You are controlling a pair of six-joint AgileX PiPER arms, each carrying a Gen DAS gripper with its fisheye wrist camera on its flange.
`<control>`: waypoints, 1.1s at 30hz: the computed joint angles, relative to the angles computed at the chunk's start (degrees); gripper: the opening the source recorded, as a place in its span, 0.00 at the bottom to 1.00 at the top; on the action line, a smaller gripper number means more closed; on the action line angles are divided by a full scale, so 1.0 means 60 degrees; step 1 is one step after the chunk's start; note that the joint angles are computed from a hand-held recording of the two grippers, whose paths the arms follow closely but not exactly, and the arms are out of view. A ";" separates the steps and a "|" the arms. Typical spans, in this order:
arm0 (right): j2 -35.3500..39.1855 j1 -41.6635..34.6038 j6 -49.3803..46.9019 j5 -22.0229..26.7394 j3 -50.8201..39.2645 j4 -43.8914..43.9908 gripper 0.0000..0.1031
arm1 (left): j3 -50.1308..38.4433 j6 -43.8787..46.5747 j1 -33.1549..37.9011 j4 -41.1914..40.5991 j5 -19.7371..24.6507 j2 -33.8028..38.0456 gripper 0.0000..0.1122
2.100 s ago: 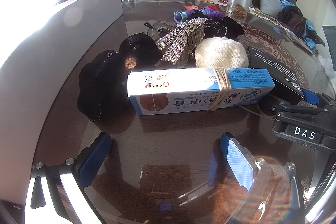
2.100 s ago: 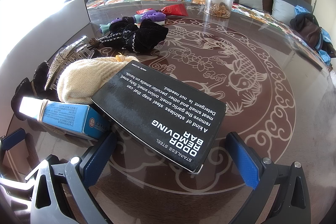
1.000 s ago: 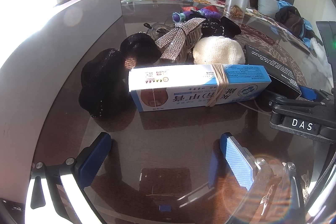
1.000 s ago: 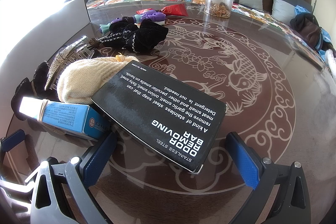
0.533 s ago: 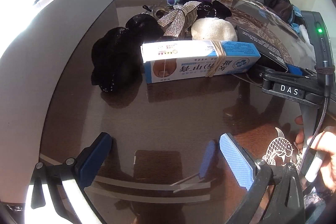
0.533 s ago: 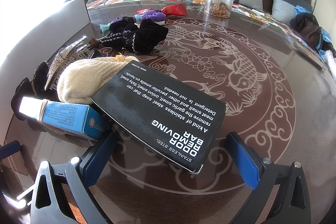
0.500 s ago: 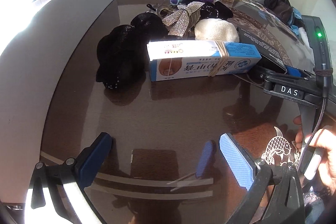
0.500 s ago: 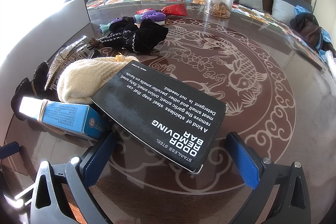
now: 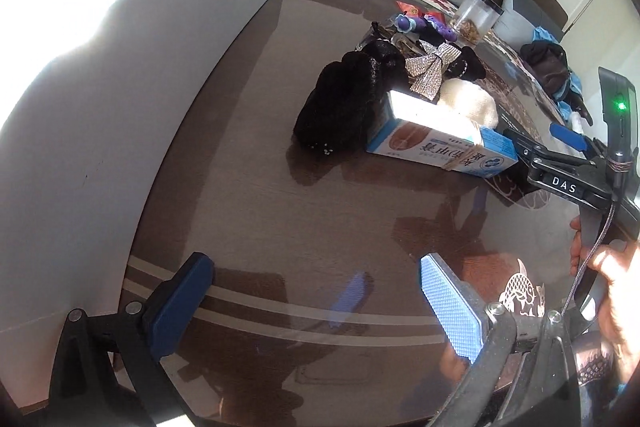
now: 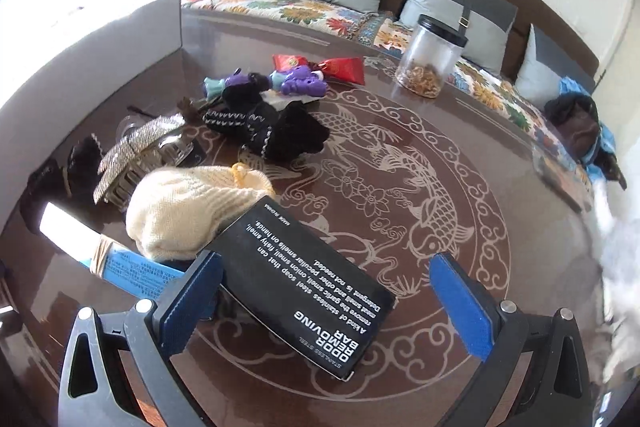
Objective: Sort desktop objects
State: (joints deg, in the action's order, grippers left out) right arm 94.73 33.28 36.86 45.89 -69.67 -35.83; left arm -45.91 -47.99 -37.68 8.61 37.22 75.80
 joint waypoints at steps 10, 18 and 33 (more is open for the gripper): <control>-0.3190 0.2160 -0.0936 -0.0544 0.2968 0.1651 1.00 | 0.0202 0.0611 0.0160 -0.0828 -0.0108 -0.0318 0.92; -0.5042 0.2430 0.2975 -0.0766 0.5871 0.0084 1.00 | -0.0517 -0.1976 -0.0506 -0.0217 -0.0819 0.0570 0.92; -0.5314 0.0959 0.2038 -0.1140 0.5884 0.0983 1.00 | -0.3891 -0.4842 -0.2829 0.3581 0.3014 0.3879 0.92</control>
